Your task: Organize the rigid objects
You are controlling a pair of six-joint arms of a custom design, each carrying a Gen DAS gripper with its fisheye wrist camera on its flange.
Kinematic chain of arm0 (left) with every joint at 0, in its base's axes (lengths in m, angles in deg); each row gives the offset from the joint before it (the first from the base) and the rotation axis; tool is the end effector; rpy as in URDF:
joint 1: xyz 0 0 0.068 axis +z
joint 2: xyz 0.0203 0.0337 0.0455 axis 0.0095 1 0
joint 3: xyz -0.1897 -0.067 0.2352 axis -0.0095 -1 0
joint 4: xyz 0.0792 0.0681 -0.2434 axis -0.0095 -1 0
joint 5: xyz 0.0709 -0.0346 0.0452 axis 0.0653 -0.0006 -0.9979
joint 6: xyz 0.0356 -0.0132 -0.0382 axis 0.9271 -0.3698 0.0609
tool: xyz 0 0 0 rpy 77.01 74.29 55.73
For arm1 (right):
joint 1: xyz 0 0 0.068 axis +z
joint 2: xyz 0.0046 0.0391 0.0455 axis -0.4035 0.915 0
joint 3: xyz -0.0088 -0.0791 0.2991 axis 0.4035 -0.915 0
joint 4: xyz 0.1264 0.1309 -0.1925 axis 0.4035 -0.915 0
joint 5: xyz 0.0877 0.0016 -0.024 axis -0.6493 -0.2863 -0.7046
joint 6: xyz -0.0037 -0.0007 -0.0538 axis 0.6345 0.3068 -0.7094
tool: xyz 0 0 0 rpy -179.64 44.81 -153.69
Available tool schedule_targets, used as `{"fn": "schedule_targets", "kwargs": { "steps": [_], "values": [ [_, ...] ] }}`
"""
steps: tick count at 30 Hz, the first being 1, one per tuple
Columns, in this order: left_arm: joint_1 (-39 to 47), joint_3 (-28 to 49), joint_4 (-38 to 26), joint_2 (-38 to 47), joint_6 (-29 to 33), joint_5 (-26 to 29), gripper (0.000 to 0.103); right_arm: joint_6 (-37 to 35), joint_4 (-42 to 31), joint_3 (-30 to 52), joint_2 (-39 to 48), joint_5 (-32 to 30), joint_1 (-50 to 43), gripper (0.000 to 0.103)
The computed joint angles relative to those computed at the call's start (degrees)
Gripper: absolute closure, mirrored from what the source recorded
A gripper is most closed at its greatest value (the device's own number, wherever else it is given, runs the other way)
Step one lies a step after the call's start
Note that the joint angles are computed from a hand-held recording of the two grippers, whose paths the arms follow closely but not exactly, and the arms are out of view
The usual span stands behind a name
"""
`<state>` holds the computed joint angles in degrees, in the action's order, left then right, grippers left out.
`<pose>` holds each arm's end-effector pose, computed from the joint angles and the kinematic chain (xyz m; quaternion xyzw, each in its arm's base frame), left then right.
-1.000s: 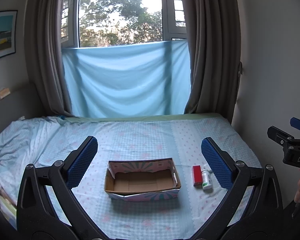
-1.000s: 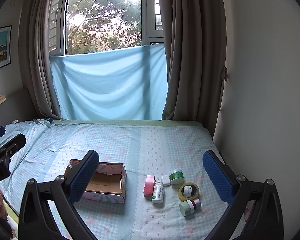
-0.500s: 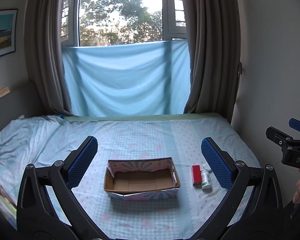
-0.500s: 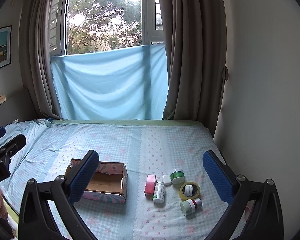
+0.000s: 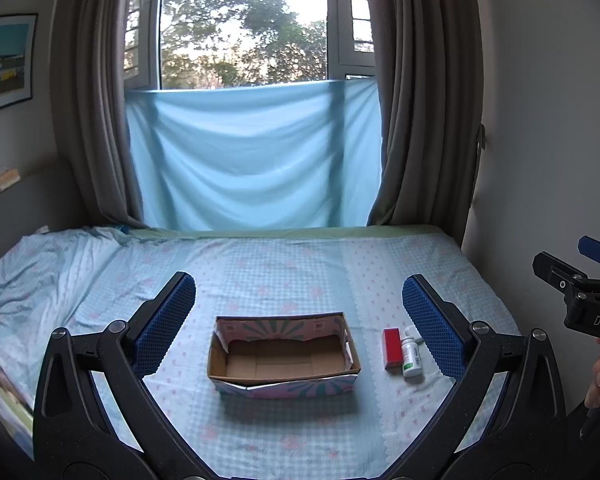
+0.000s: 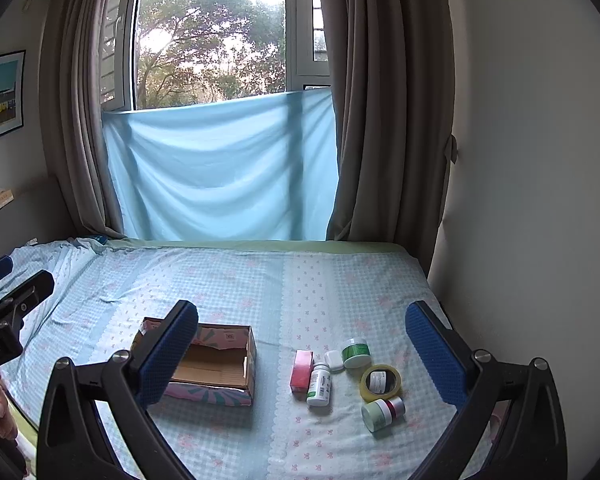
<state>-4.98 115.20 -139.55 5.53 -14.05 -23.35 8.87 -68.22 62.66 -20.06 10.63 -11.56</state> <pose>0.1550 -0.0136 0.4735 0.0303 0.8480 -0.0097 0.5290 0.1830 0.0338 0.4677 0.0008 0.8672 0.0139 0.4978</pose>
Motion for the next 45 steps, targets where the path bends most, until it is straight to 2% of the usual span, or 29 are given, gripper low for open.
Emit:
{"fn": "schedule_targets", "kwargs": {
  "steps": [9,15,18,23,27,29,31,33,35,38,43,45],
  "values": [
    [1.3,0.2,-0.1,0.5,0.5,2.3,0.000,0.4,0.7,-0.7,0.0,1.5,1.3,0.000],
    [2.6,4.4,-2.3,5.6,4.1,4.5,0.000,2.6,1.8,-1.2,1.3,1.0,0.3,0.000],
    [3.1,7.0,-2.8,11.2,6.4,8.4,0.000,4.4,2.3,-1.7,2.2,0.6,-1.0,0.000],
    [-0.2,10.9,-3.3,23.8,7.7,12.6,0.000,8.3,3.2,-4.4,4.2,6.1,-2.0,0.000],
    [-4.9,14.8,-4.4,34.9,7.4,12.6,0.000,11.5,3.5,-8.1,5.3,9.1,-4.0,0.000],
    [-8.3,15.2,-3.0,39.3,7.0,10.1,0.000,13.2,3.7,-10.7,5.9,9.2,-5.9,0.000],
    [-11.2,14.7,-0.8,42.0,7.1,7.2,0.000,14.5,3.9,-13.2,6.4,8.1,-8.1,0.000],
    [-14.1,17.1,-1.4,47.1,6.3,5.1,0.000,15.8,4.3,-15.7,7.5,6.5,-10.9,0.000],
    [-15.5,22.2,-5.3,53.6,4.8,5.7,0.000,17.0,5.7,-18.7,9.2,3.2,-14.7,0.000],
    [-16.7,28.4,-8.1,62.8,1.3,7.0,0.000,19.1,7.6,-21.2,12.4,-1.1,-18.9,0.000],
    [-17.6,39.5,-11.6,77.2,-1.3,5.2,0.000,22.1,14.3,-24.9,21.5,-10.0,-26.5,0.000],
    [-18.0,46.1,-14.3,83.3,-1.5,3.4,0.000,23.3,16.5,-25.3,25.7,-12.6,-28.4,0.000]
  ]
}}
